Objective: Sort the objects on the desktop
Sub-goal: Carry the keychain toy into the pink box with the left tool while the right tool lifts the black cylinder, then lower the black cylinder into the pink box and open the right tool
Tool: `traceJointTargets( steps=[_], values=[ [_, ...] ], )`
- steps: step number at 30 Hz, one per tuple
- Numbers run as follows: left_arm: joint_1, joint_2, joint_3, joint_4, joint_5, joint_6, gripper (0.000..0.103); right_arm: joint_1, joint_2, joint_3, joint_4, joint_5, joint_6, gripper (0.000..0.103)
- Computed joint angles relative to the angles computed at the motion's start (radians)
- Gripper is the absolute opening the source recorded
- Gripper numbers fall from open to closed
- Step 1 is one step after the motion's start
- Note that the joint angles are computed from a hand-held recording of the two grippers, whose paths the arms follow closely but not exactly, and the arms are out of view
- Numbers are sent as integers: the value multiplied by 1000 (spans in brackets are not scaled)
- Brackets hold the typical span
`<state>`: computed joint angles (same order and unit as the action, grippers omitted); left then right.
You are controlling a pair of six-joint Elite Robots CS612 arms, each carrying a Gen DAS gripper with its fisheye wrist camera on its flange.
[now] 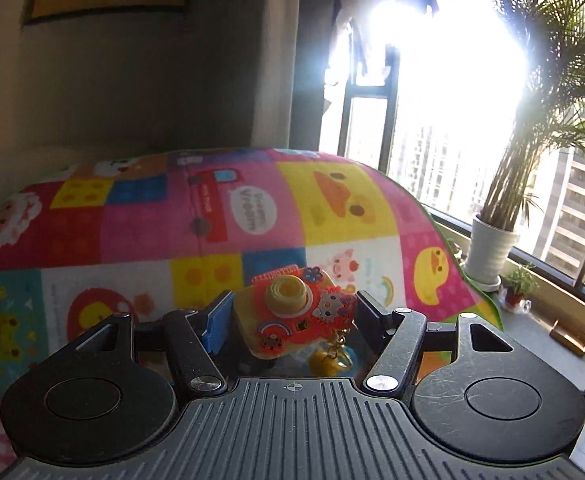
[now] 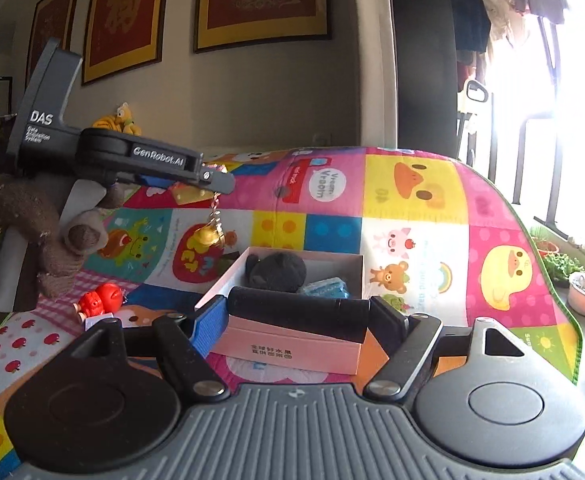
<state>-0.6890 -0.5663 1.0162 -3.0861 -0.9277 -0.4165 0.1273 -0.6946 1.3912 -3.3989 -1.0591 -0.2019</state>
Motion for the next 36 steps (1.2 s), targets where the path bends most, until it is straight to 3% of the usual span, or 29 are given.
traceJointTargets(
  steps=[3, 4, 5, 11, 17, 21, 25, 32, 36],
  values=[
    [11, 37, -52, -4, 16, -11, 76, 3, 9, -10, 37, -15, -13, 76],
    [14, 43, -59, 0, 20, -21, 92, 4, 11, -14, 49, -20, -14, 76],
    [16, 44, -57, 5, 27, -35, 98, 5, 13, -17, 60, -25, -14, 76],
    [14, -12, 71, 53, 50, -107, 99, 10, 19, -31, 102, -51, -8, 76],
    [-11, -77, 234, 112, 67, -223, 100, 26, 23, -56, 102, -51, -28, 76],
    [-31, -109, 323, 118, 26, -285, 101, 49, 47, -123, 128, -65, -60, 76],
    [-42, -129, 384, 83, -7, -308, 101, 75, 96, -257, 244, -84, -37, 76],
    [-43, -161, 458, 59, 4, -381, 102, 116, 216, -543, 581, -113, 38, 78],
    [-46, -181, 505, 53, 25, -428, 102, 136, 247, -575, 577, -201, 39, 83]
  ],
)
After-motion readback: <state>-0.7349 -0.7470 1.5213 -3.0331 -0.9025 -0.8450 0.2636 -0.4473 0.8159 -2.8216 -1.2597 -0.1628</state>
